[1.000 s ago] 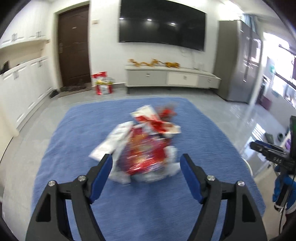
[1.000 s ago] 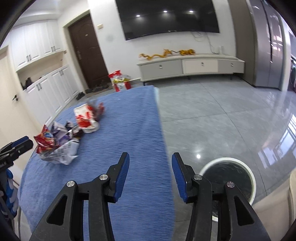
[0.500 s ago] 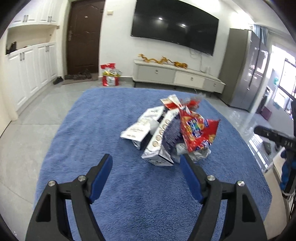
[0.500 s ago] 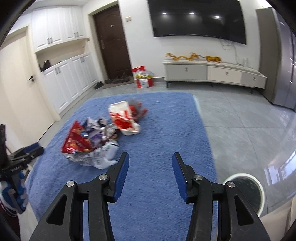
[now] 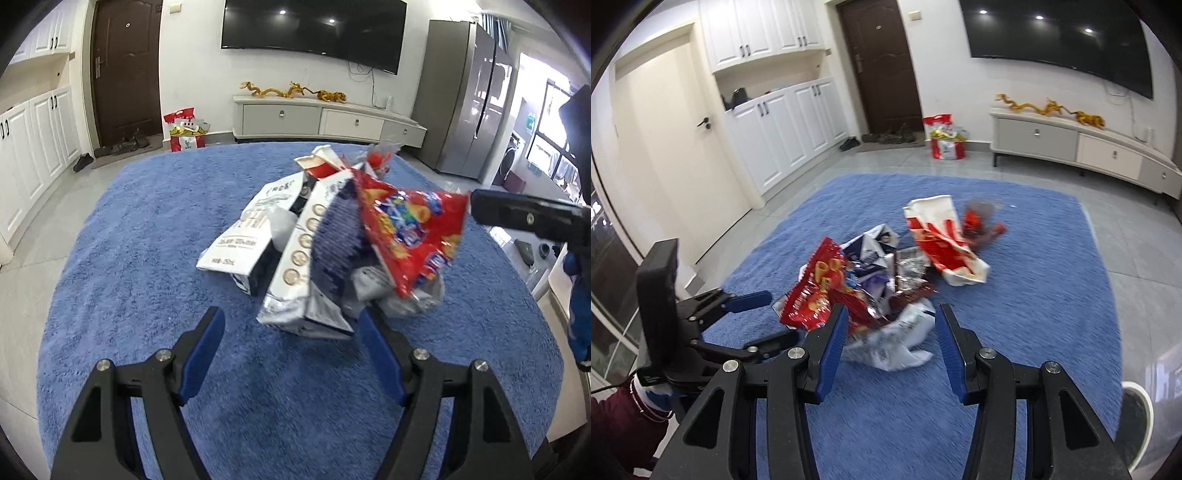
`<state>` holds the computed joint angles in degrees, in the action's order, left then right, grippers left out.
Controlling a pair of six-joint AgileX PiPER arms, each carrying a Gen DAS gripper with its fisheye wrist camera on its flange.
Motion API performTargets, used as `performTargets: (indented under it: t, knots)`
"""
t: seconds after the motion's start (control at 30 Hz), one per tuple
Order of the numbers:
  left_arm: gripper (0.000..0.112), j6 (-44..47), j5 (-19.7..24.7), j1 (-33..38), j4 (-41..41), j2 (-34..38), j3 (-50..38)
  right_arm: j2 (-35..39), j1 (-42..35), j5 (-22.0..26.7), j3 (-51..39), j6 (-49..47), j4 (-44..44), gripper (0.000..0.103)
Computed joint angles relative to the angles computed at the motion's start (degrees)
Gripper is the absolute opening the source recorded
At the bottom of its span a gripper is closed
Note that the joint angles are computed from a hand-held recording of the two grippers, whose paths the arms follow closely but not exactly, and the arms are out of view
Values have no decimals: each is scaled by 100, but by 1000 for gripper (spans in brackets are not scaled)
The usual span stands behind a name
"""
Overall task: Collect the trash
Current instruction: 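Grasp the blue milk carton with the left gripper while the right grasps the red chip bag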
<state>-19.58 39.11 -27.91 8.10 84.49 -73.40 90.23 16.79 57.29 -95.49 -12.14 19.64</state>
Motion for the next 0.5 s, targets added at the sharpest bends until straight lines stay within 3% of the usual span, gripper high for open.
performTargets:
  t: [0.23,0.37,0.5]
  knots:
    - [73,493,94,200,-271,358,-284,541,179,101,-419,-144,158,49]
    - [50,749,92,241,-558,489,-375,712,212,178,-528,-232,269,49]
    - [38,827,45,274,-720,527,-374,866,173,218,-605,-341,434,44]
